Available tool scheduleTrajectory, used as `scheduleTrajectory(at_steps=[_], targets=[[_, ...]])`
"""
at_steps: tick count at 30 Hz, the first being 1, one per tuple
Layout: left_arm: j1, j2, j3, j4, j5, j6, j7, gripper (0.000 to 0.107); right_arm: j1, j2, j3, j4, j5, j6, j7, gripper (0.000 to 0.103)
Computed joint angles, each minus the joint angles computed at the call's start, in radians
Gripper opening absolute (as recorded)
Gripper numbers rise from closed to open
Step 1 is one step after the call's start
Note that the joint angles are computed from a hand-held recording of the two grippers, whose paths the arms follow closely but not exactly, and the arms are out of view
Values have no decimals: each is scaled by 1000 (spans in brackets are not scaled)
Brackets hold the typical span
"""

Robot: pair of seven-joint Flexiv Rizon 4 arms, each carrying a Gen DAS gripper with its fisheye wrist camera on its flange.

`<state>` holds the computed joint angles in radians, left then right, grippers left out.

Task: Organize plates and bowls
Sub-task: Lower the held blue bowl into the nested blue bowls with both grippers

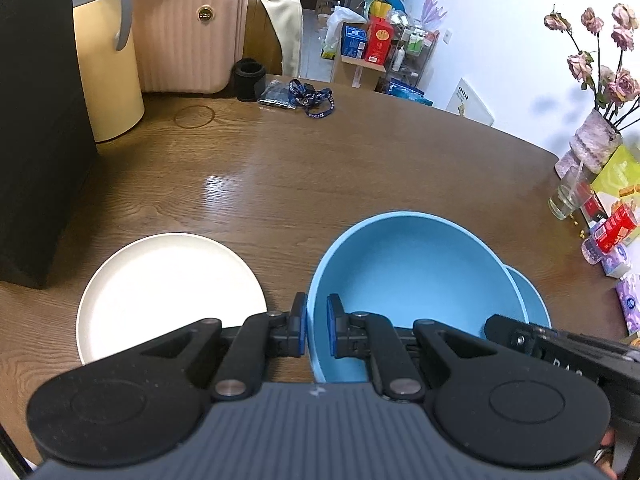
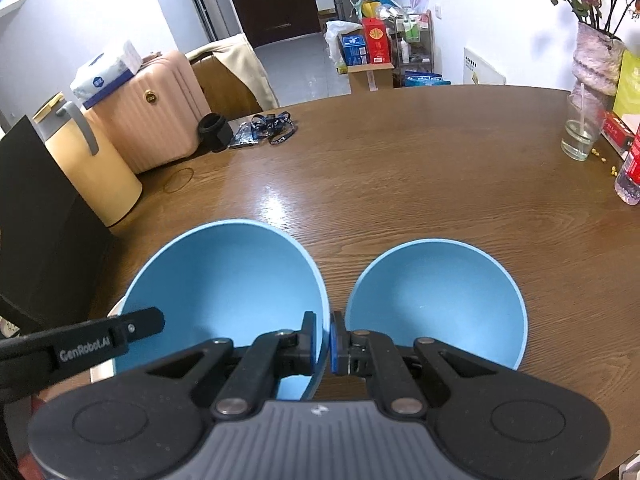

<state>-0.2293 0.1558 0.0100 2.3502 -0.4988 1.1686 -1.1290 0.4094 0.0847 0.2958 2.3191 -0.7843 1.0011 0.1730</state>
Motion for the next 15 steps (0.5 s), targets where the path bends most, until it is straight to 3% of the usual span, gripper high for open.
scheduleTrajectory(at_steps=[15], targets=[[-29, -11, -34, -12, 54, 8, -109, 10, -46, 64, -3, 48, 83, 19, -132, 7]])
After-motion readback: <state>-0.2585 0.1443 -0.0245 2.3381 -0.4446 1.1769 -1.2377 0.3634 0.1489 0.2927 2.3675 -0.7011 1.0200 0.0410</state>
